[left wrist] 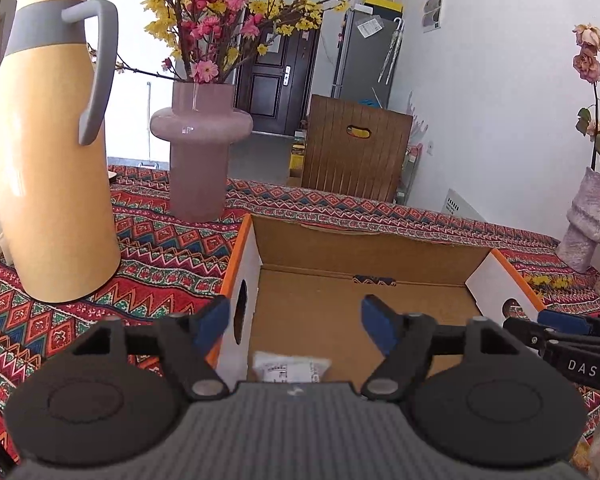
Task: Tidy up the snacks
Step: 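Carry both white packets over the cardboard box and open both grippers, then move both open grippers back from the box to the snack heap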
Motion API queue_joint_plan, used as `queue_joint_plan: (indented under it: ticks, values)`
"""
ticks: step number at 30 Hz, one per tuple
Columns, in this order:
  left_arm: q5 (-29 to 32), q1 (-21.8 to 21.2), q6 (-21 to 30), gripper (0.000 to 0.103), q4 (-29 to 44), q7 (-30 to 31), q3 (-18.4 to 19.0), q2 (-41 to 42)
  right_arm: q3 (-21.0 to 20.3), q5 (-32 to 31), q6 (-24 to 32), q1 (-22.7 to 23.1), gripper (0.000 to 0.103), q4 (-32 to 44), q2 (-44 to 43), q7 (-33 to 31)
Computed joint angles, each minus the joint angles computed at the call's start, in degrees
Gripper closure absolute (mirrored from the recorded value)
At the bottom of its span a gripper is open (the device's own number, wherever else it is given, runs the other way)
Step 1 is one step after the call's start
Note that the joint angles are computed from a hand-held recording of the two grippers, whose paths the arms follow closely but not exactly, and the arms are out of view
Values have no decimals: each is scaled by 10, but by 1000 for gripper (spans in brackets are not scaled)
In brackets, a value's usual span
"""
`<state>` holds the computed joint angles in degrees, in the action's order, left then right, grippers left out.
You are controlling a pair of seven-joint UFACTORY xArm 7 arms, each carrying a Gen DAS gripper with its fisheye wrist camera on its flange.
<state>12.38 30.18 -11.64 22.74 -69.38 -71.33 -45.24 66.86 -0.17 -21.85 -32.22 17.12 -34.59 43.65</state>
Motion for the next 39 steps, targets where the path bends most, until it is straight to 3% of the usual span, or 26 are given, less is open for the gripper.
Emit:
queue_joint_plan:
  ticks: [1,2,6,13,19,30,39]
  values:
    - [-4,-5,-1,4,-4,-5,1,-11,2,4,-4,-1,19,-3,-7,3]
    - [-8,-8,-5,0,-8,-10,0,-23,3,8,-9,1,12,-7,-15,8]
    - [-9,-26,-11,0,-16,-16,10,-42,-3,17,-28,10,0,-19,-30,16]
    - [-6,-53,19,0,-17,-25,23,-71,-12,25,-28,24,0,-27,-56,23]
    - [8,-98,51,0,-20,-26,63,-83,-67,20,4,93,0,-43,-114,31]
    - [38,-262,142,0,-67,-48,140,-155,-169,-28,112,247,0,-91,-255,84]
    - [76,-413,239,0,-112,-89,193,-200,-195,-73,249,405,0,-135,-363,152]
